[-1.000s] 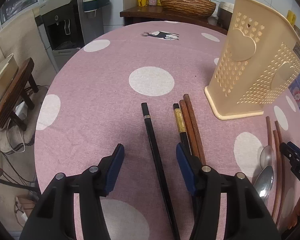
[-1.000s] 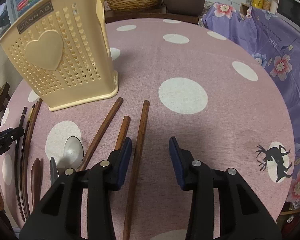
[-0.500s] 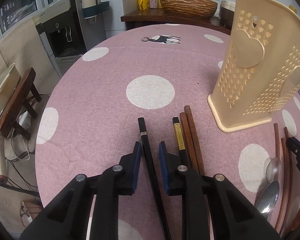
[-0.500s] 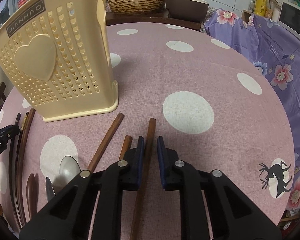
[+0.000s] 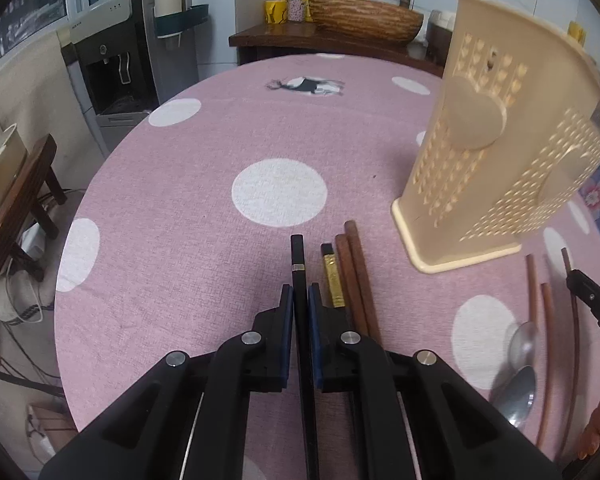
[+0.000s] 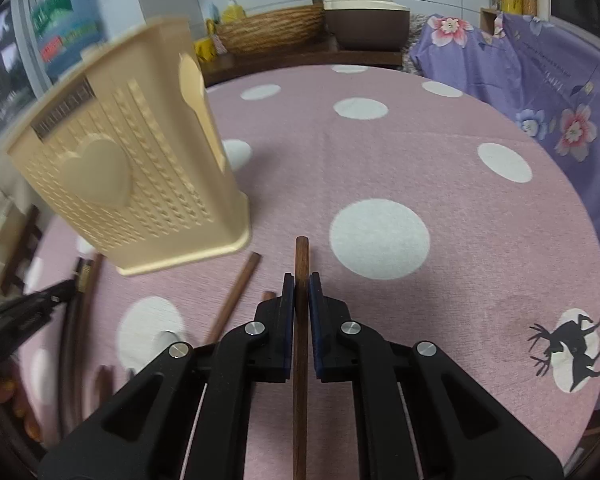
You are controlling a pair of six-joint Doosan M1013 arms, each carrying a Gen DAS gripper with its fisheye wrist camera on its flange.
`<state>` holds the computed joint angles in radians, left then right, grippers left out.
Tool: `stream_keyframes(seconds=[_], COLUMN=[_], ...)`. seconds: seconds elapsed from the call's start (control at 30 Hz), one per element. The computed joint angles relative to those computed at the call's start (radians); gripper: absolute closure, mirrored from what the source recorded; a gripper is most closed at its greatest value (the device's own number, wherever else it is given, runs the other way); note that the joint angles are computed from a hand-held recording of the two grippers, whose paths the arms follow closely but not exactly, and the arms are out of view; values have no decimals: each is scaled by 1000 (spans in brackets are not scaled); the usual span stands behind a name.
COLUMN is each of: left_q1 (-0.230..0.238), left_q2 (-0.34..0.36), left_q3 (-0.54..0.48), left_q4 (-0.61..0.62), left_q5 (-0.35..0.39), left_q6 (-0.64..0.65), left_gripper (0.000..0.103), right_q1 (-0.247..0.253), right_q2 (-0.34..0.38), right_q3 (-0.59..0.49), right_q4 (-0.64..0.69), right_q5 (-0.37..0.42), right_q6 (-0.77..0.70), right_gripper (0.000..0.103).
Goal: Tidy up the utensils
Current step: 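Lift both chopsticks into the beige holder and open both tools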
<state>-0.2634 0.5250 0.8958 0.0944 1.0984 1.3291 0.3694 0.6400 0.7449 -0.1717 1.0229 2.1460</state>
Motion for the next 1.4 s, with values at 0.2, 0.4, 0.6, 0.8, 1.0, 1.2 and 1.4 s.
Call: stream_keyframes(seconds=[0.2,0.4,0.6,0.8,1.0,1.2,1.4], left_q1=[23,32,27,26,29,30,25], left_q2=[-65,-132,-157,-152,-164,-160,-117], left_q3=[44,81,89,78,88,54,-97], left_q4=[-101,-147,-107,-110,-102,-62,-87], left_q5=[-124,-266,-357,-370,-390,-404,-415], left_q6=[32,63,61,72,73,64,109], left_gripper=[94,94,94,94,94,94,94], right_q1=[-30,-41,-50,-50,-46,-49,-36], right_q2=[-79,-159,-194,-189,-180,-148,-57], right_q3=[88,158,170,148,125,42,-204], right_q4=[108,103,93,87,67,48,-15], right_q5=[-160,-306,-356,-344,-333,-300,-254], right_q6=[-44,-78,-112,-135,-152,-174,-213], right_gripper=[95,95,95,95,95,95,95])
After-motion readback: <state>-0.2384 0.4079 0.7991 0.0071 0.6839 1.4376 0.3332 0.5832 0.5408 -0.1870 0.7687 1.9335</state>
